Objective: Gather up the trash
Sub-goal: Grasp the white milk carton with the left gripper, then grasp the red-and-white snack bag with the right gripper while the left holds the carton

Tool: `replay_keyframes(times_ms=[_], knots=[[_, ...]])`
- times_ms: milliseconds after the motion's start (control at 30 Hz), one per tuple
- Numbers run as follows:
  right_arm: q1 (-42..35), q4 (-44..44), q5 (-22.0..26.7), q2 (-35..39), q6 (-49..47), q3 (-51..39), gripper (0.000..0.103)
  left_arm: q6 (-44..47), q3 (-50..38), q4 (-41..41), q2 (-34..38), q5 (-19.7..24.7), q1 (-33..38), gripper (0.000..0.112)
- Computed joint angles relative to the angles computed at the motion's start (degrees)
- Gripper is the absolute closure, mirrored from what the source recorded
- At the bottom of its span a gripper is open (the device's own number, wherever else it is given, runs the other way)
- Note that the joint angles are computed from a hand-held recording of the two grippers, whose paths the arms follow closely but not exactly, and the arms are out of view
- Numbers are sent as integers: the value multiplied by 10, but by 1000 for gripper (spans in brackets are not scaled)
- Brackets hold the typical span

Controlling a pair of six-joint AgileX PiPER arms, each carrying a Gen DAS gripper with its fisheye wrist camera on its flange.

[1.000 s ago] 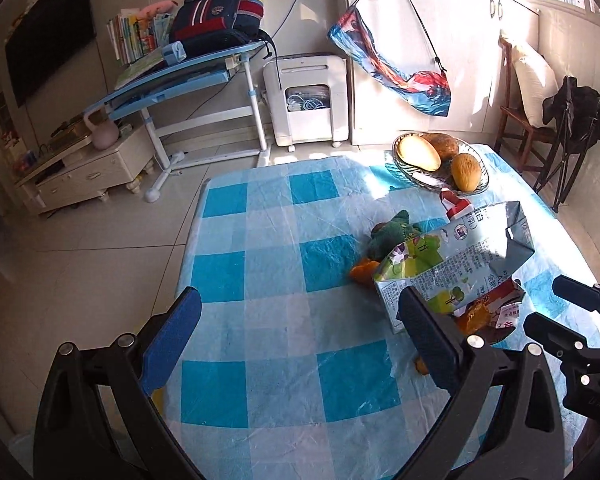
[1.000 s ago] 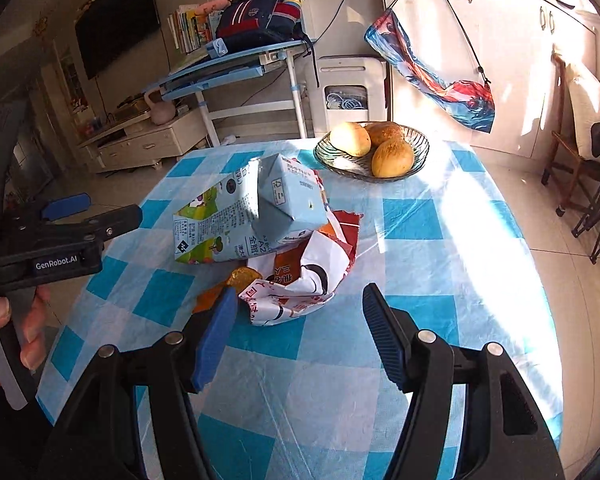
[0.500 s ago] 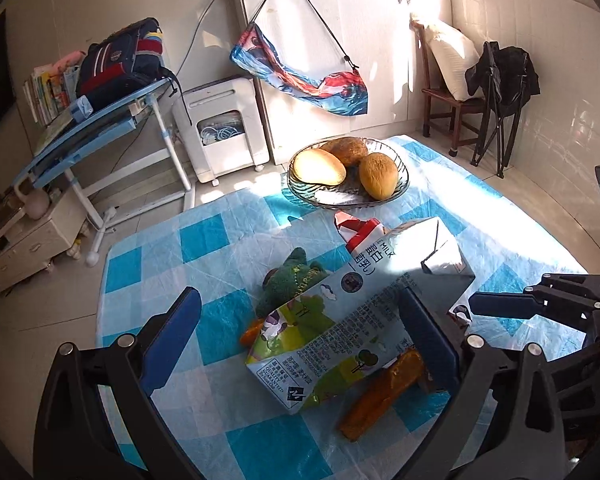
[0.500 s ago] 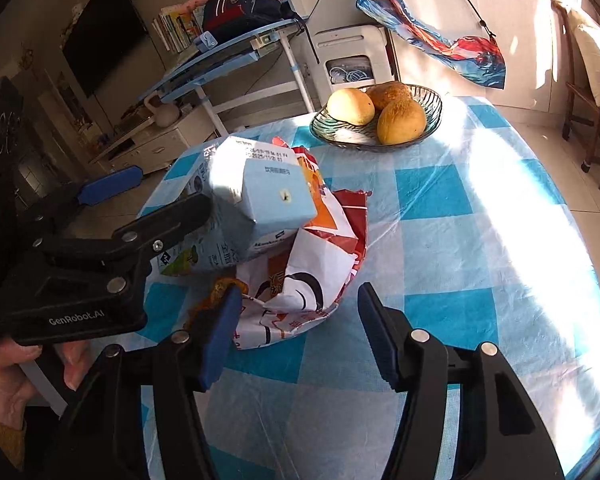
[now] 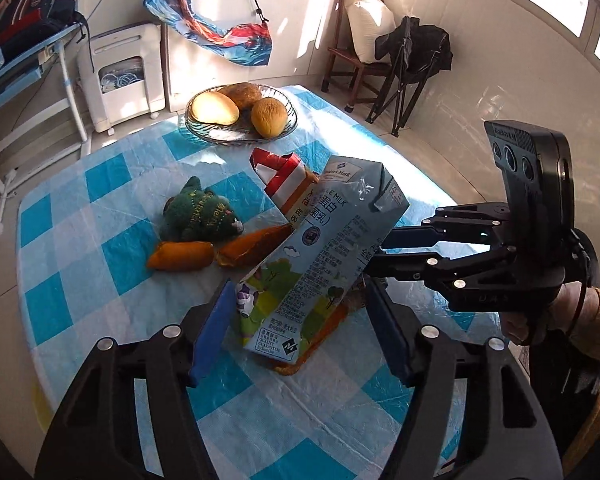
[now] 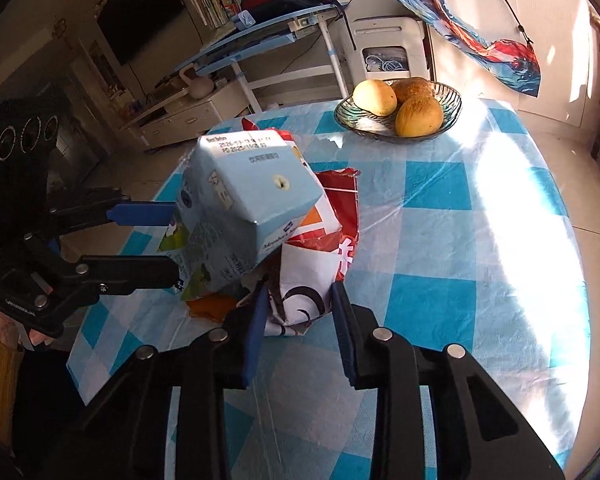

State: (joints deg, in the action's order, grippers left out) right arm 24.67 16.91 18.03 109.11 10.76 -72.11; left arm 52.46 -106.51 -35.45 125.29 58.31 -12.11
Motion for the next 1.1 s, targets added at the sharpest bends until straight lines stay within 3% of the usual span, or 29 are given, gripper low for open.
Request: replay_keyframes(times_ms=[100, 167, 267, 367, 400, 500, 533, 567, 633, 800, 833, 967, 1067, 1100], knots=[[-11, 33, 14, 0, -28, -1, 66, -11, 8, -4, -4, -26, -2, 48], [-17, 34, 10, -1, -15, 3, 62, -28, 15, 8, -5, -67, -14, 42], [-26, 75, 4, 3, -38, 9, 51, -32, 12, 15, 4, -81, -32, 39], [-38, 196, -4, 6, -143, 20, 51, -37, 20, 51, 7, -92, -58, 38], [-39, 213, -1, 6, -159, 18, 60, -36, 20, 60, 7, -86, -63, 40], [-30, 165, -11, -1, -119, 21, 68, -24, 25, 55, 0, -67, -60, 57], [-27, 148, -14, -5, -104, 26, 71, -18, 30, 48, -7, -65, -56, 70], [-28, 154, -14, -7, -110, 29, 72, -14, 28, 40, -10, -60, -48, 81], [-33, 202, -12, -13, -154, 37, 73, 1, 32, 11, -19, -52, -29, 91], [-24, 124, -5, -23, -88, 36, 74, 0, 17, -3, -14, -10, 0, 93], [-23, 109, -3, -22, -75, 34, 74, -4, 20, -1, -13, -14, -2, 91], [-25, 114, 8, -15, -80, 27, 73, -11, 29, -12, -11, -34, -15, 54], [-29, 132, 12, -17, -99, 28, 73, 15, 57, -23, -23, -68, -37, 37], [-31, 142, 12, -18, -108, 30, 73, 22, 66, -19, -27, -81, -47, 36]])
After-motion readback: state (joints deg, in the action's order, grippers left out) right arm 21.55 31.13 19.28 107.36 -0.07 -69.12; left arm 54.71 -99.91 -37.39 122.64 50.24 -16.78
